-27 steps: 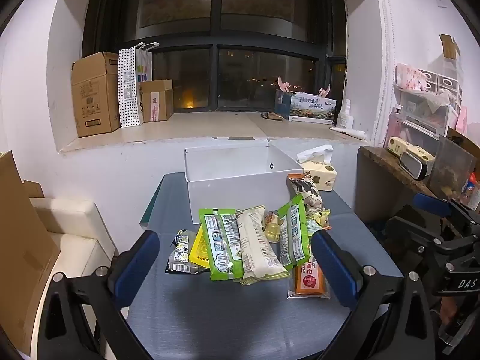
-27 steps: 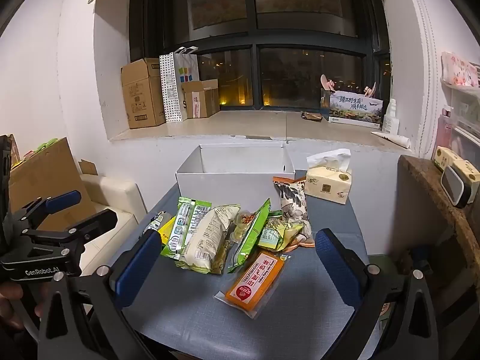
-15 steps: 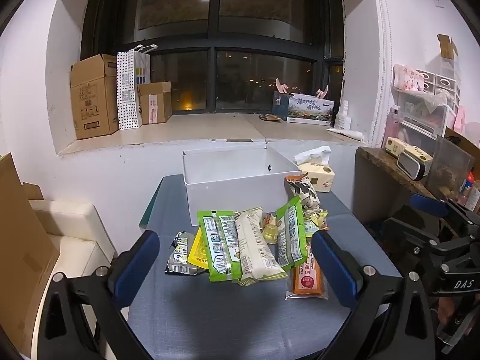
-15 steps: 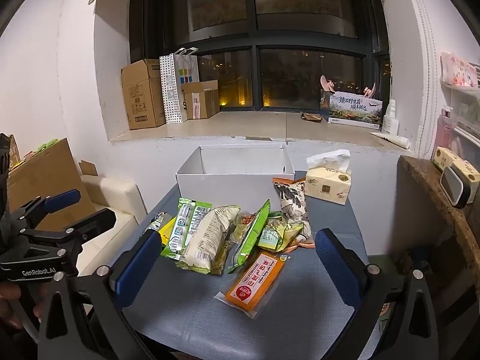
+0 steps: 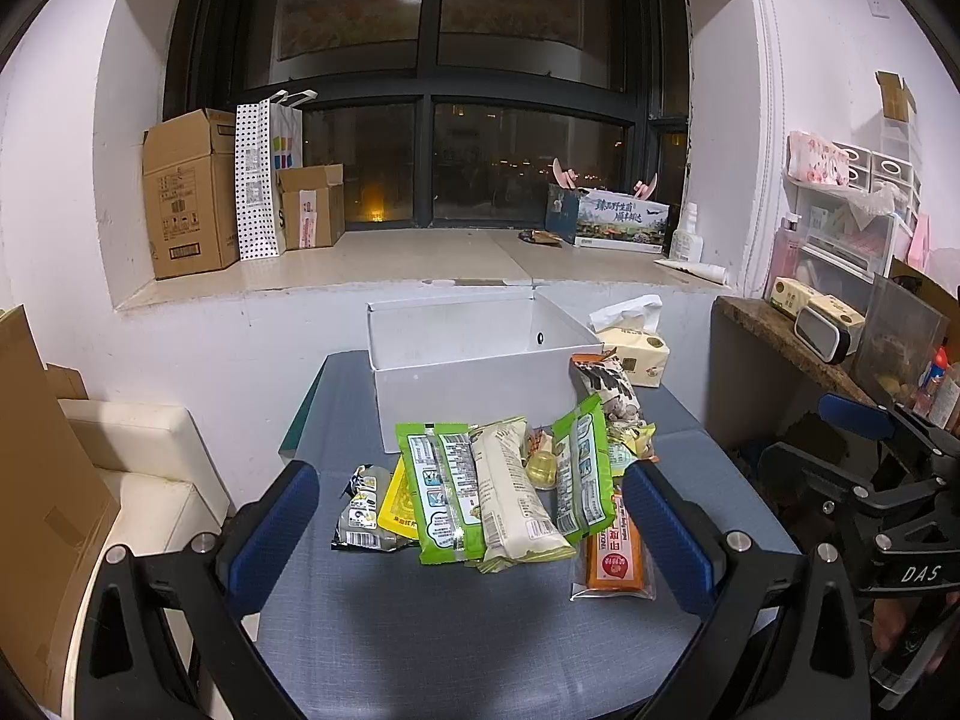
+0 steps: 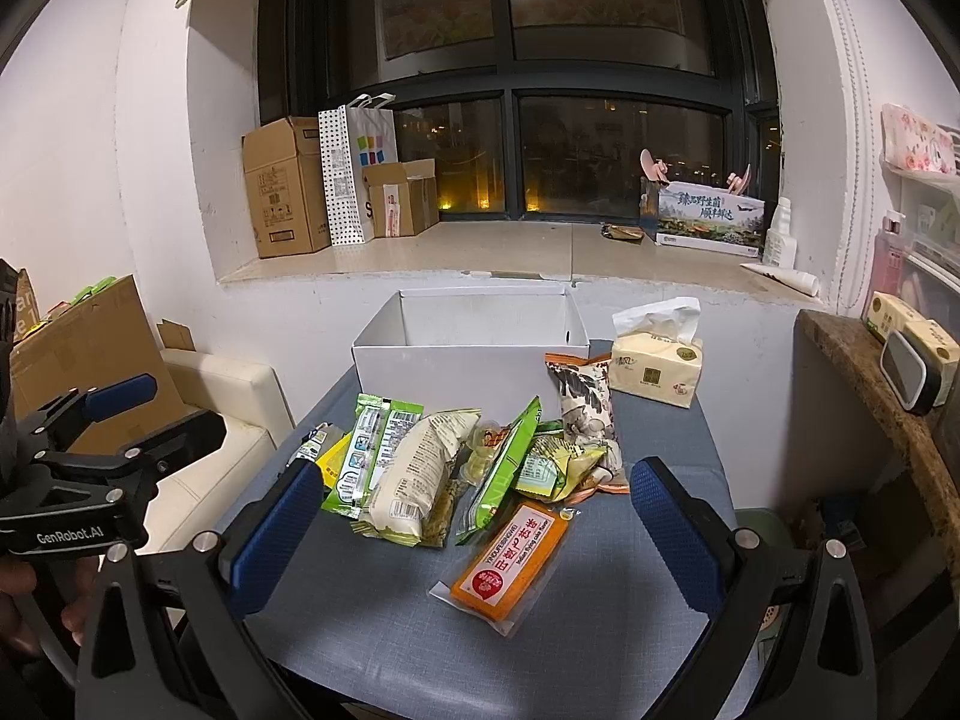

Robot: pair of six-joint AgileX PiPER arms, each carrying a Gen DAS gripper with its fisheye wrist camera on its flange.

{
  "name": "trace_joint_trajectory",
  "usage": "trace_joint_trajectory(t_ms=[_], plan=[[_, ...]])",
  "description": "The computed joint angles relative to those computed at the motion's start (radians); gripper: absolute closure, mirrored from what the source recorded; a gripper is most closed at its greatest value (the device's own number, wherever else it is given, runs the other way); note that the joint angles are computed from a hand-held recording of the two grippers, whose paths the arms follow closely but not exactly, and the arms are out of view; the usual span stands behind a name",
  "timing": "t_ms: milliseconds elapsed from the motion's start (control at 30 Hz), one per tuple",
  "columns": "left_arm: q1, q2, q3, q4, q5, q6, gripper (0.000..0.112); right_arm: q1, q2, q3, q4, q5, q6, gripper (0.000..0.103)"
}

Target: Organize snacks

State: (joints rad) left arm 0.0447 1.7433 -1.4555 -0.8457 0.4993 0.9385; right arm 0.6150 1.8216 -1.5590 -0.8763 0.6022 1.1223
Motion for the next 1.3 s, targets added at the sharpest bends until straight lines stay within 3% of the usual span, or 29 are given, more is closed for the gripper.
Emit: trace_joint_trajectory(t_ms=[1300], plan=[[-0.009, 0.0, 0.017, -0.007, -0.005, 0.012, 0.009, 0.0, -0.002, 0.014, 0.002, -0.006, 0.01, 0.0]])
